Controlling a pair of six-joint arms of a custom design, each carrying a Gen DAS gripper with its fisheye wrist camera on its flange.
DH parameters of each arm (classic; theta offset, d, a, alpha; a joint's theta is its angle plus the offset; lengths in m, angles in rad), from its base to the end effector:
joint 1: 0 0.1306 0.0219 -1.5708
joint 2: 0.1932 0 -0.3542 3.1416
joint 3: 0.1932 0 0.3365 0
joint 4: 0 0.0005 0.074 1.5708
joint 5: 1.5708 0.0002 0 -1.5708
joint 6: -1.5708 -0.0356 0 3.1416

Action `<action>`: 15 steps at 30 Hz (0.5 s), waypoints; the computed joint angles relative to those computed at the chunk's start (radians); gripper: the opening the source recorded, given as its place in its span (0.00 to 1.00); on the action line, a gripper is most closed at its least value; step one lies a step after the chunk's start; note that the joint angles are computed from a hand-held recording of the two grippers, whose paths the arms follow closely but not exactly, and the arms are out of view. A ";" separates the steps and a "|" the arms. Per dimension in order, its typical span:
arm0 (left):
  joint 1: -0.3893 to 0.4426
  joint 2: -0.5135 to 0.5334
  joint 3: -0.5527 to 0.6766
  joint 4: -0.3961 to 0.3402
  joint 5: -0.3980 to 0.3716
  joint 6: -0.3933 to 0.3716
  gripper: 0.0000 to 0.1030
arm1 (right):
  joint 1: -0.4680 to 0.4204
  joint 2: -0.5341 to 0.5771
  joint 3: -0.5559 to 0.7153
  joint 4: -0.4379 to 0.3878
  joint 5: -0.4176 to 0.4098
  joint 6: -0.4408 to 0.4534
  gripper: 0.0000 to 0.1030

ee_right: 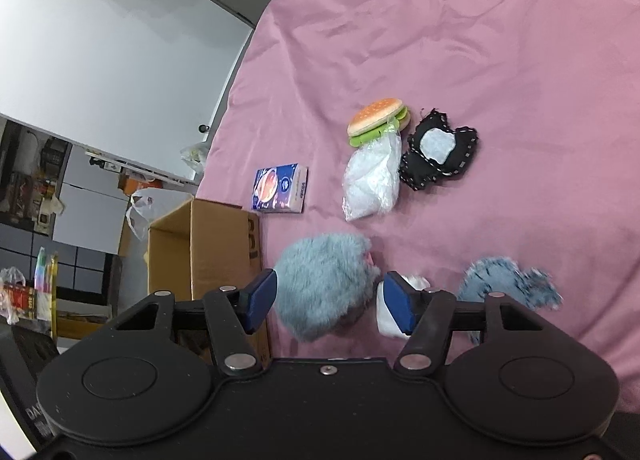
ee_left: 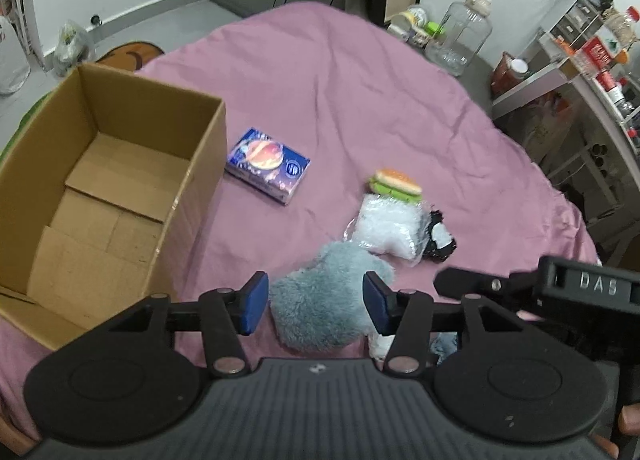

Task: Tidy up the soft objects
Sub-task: 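Move both tools toward the grey fluffy plush and close around it, then lift the grey fluffy plush with both tools and carry it over the box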

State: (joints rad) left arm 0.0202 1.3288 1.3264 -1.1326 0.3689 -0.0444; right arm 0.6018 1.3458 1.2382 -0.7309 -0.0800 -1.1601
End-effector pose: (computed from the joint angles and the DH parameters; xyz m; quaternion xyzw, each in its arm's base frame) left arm 0.3864 -0.0055 0.3863 0.0513 0.9592 -0.1721 0.2182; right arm 0.3434 0.2387 0.3669 0.2433 0.9008 0.2997 0.1989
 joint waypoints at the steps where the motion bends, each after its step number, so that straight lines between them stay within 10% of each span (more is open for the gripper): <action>1: -0.005 0.006 -0.003 0.001 -0.007 0.007 0.50 | -0.007 0.010 -0.003 0.015 -0.011 0.002 0.58; 15: -0.012 0.096 -0.009 0.015 0.052 0.123 0.54 | -0.053 0.156 0.024 0.091 -0.126 0.030 0.59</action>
State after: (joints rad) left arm 0.0087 1.4244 1.3173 -1.1172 0.4208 0.0785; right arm 0.5493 1.5017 1.2623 -0.6397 -0.2055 -1.1297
